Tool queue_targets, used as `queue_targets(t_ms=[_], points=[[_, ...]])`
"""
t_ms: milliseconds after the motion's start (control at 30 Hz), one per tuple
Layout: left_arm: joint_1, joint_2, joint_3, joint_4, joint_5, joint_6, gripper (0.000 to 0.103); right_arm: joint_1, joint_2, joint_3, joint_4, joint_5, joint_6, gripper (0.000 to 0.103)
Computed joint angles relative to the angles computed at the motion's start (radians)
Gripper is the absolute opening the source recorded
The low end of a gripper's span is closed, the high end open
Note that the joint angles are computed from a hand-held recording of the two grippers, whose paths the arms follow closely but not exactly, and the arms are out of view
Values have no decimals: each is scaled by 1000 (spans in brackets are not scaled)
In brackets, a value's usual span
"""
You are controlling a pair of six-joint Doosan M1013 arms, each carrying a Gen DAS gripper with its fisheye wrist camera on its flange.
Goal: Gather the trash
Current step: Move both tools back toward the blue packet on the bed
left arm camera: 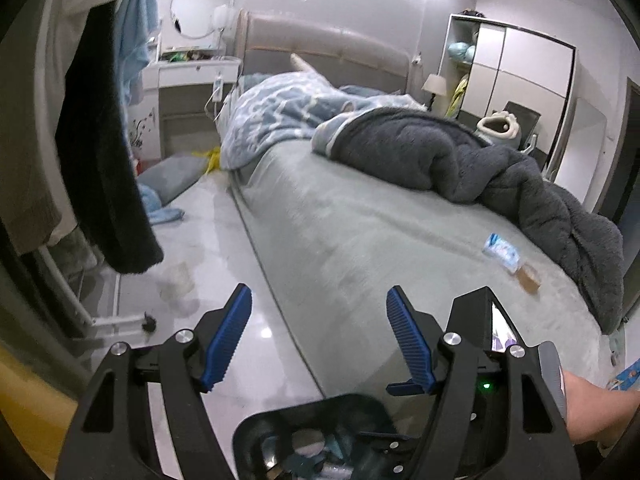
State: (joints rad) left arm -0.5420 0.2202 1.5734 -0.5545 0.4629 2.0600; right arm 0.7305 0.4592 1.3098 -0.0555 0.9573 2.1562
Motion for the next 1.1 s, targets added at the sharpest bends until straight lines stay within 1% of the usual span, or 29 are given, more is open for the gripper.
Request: queue_targets(t_ms=[133,233,367,533,600,733,800,933,1000,1100], points=[[-20,2,-2,-41,-22,45,72,-2,-40,41,-69,-49,58,65],[-35,5,-5,-48,-34,56,72,4,-66,67,-166,-56,114,66],[-53,13,-15,-35,-36,43,72,1,-119,126,-271,-92,212,68],[-80,21,-28,-17,-39,27,72,-4,-174,196,-378,-115,325,69],[-91,25,-35,-16,-34,23,73,-5,-196,224,-420,-118,369,72],[-114,36,-49,-8,-29,25,74,2,-225,266,-523,-73,443,73],[-125,40,-54,-10,-29,28,75,1,-242,288,-555,-64,481,74],[-144,55,-70,15,-20,8,77,4,-272,325,-643,-36,570,81],[-151,61,-76,20,-16,5,78,9,-287,342,-691,-7,606,83],[-163,70,-88,34,-14,0,80,5,-309,371,-734,10,665,83]])
